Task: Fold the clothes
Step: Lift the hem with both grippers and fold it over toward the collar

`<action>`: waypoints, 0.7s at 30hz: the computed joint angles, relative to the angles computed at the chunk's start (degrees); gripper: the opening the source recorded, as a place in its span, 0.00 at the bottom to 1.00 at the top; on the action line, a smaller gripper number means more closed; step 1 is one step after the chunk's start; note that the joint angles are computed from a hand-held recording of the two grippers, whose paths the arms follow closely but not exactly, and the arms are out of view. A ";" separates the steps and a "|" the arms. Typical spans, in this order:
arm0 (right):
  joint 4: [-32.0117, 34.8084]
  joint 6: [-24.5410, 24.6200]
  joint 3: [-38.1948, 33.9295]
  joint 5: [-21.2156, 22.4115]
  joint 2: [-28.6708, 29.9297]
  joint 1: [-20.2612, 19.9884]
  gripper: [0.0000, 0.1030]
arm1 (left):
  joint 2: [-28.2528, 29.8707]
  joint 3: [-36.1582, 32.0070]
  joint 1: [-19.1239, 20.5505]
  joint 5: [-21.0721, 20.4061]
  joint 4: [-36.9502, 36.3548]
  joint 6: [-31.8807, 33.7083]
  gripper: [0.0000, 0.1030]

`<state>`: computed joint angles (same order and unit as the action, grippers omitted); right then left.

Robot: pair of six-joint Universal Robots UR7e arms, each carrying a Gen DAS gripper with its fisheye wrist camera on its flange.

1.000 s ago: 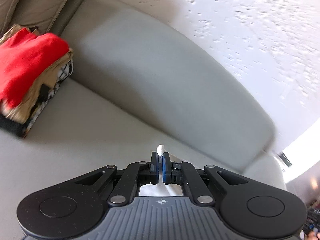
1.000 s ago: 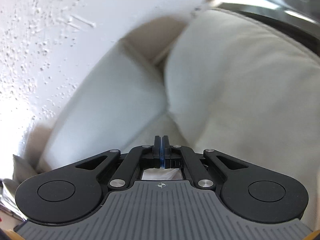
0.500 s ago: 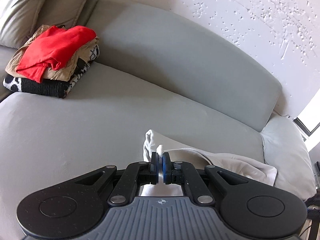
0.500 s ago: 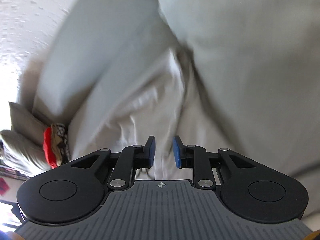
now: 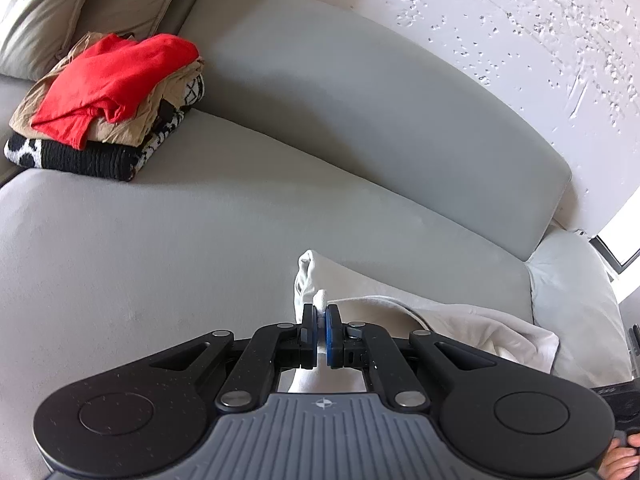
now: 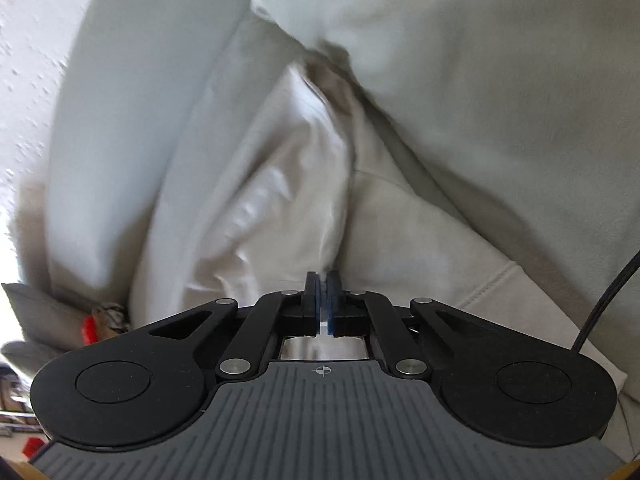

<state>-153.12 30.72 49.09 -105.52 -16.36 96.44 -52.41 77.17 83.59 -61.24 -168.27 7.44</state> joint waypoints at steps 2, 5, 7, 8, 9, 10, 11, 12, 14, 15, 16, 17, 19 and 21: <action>-3.08 0.64 2.45 2.80 -2.80 0.13 0.02 | 0.15 -0.67 -0.62 0.10 -0.57 3.03 0.02; -7.33 0.59 7.22 4.81 -8.38 0.59 0.02 | -0.48 -0.57 -1.97 -0.82 -3.14 11.90 0.02; -9.65 -0.48 10.97 4.02 -12.36 1.10 0.02 | -2.08 1.57 -2.91 -1.30 -5.98 17.88 0.02; -10.38 -1.41 13.12 2.95 -14.42 1.40 0.02 | -2.95 2.74 -3.38 -1.56 -7.38 20.76 0.02; -11.04 -2.36 15.13 1.88 -16.44 1.71 0.02 | -3.82 3.86 -3.85 -1.88 -8.70 23.63 0.02; -11.10 -3.17 17.04 1.03 -17.93 1.90 0.02 | -4.98 5.46 -4.16 -2.13 -9.39 25.17 0.02; -11.03 -3.95 18.88 0.22 -19.29 2.08 0.02 | -6.26 7.27 -4.38 -2.32 -9.76 26.05 0.02; -11.11 -4.54 21.65 -0.24 -21.25 2.18 0.02 | -7.46 9.43 -4.79 -1.72 -10.74 27.19 0.02; -12.24 -5.52 26.31 -0.97 -23.38 2.00 0.02 | -9.29 13.80 -5.28 -0.02 -13.32 28.24 0.02; -12.63 -5.80 28.44 -1.46 -24.16 1.81 0.02 | -10.07 15.84 -5.37 0.79 -14.17 27.69 0.02; -12.98 -5.84 30.28 -1.66 -24.56 1.39 0.02 | -10.82 17.84 -5.46 1.60 -15.00 27.13 0.02; -13.31 -5.84 32.02 -1.79 -24.86 0.92 0.02 | -11.23 19.48 -5.45 2.51 -15.65 26.22 0.02; -12.69 -4.68 34.26 -2.19 -25.08 0.03 0.02 | -11.07 21.87 -5.21 4.49 -17.35 24.78 0.02; -12.90 -3.81 36.06 -2.31 -25.20 -0.65 0.02 | -10.67 23.52 -5.06 6.29 -18.78 24.14 0.02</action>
